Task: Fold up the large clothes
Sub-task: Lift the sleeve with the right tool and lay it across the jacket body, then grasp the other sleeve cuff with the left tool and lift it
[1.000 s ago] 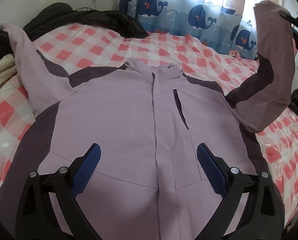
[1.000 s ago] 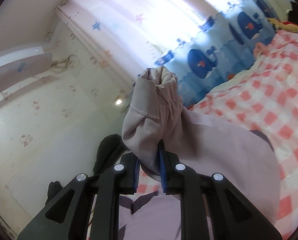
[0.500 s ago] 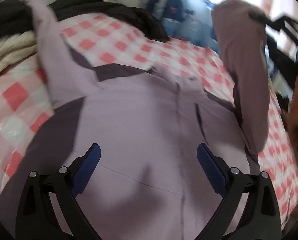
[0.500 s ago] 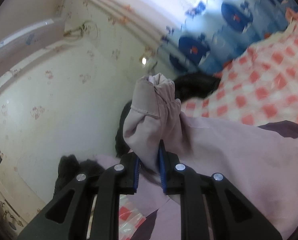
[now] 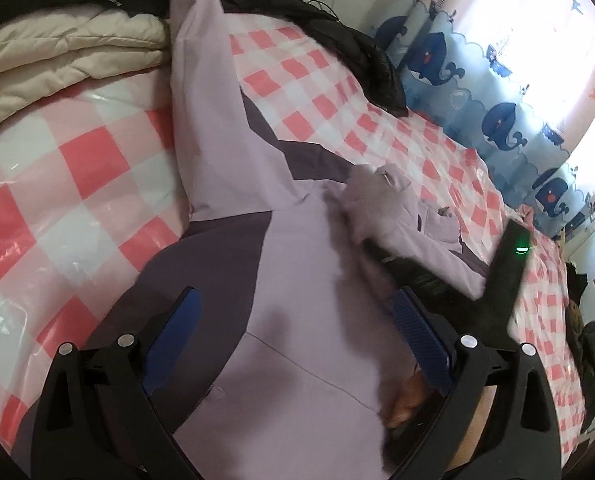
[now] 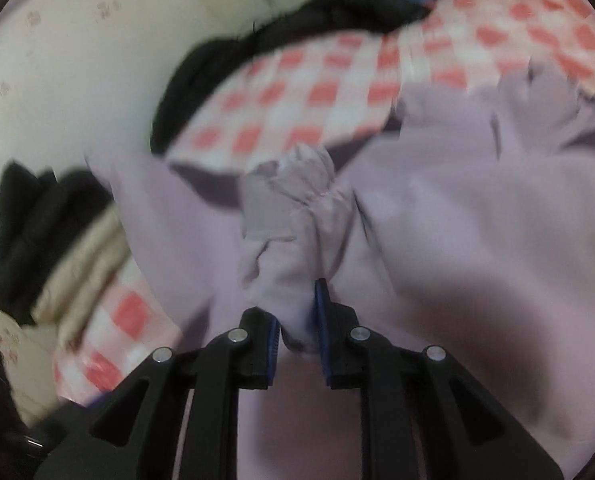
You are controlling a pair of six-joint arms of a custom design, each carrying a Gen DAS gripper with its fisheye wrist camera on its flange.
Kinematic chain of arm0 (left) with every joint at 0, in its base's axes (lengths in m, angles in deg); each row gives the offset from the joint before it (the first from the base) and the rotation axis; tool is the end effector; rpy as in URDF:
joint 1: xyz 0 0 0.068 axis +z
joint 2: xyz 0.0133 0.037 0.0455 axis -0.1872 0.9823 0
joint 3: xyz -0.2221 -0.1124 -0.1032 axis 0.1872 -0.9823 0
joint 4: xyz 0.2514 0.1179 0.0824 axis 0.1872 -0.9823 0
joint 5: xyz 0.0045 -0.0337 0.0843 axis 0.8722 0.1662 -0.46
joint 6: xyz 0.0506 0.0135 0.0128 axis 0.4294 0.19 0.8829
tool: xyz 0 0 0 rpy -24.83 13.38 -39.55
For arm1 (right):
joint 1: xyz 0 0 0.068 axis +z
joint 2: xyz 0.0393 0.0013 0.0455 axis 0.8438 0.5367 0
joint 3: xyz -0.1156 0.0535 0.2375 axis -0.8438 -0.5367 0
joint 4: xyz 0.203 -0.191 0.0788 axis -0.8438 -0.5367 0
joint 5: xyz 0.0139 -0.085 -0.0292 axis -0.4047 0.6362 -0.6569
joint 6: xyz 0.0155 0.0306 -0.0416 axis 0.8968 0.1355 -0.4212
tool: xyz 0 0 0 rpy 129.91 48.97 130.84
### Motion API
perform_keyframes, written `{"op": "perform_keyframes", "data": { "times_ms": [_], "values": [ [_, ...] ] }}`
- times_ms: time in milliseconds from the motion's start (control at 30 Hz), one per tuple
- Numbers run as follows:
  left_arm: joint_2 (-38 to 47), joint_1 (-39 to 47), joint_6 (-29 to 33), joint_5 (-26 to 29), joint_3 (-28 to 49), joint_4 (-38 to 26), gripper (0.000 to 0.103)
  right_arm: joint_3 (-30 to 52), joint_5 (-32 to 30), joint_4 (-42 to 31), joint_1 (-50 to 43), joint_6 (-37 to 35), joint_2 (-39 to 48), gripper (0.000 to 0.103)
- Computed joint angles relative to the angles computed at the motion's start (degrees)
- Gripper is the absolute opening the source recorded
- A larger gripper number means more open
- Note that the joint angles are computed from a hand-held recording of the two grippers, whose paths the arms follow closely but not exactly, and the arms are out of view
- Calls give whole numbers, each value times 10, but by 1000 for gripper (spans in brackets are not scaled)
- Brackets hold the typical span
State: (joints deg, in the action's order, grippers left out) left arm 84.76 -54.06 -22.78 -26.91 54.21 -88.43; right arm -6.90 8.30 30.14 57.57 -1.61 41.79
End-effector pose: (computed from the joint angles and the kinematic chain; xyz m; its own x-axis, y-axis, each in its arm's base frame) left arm 0.1780 -0.1412 0.1900 -0.5278 -0.5962 -0.6050 -0.4636 0.7990 -0.3829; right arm 0.3733 0.0264 0.1206 -0.8488 -0.1342 -0.5113 -0.4619 0.6589 0.5938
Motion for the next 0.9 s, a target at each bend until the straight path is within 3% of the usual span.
{"op": "perform_keyframes", "data": {
  "times_ms": [100,200,267,367,400,467,567,633,700,800,900],
  "values": [
    [18,1,11,-3,6,10,93,35,28,-65,15,-39,25,20],
    [22,5,10,-7,5,16,93,61,11,-129,0,-73,23,30],
    [21,8,8,-8,2,20,93,74,9,-185,-7,-129,14,71],
    [20,-3,-3,-39,4,13,94,35,77,-180,3,-191,-49,91],
    [19,-6,0,-45,5,14,94,28,93,-186,0,-215,-66,92],
    [15,-17,2,-68,6,13,94,16,69,-197,-42,-244,-106,92],
    [9,-32,16,-80,4,46,94,16,37,-192,-149,-219,-143,93],
    [48,-28,78,-74,30,102,95,23,29,-161,-243,-193,-145,96],
    [101,-16,132,-61,67,143,95,44,61,-117,-300,-149,-113,96],
    [200,19,213,-30,131,212,95,155,61,-140,-370,-86,31,96],
    [323,73,214,8,218,173,95,216,76,-170,-375,-76,112,96]
  ]
}}
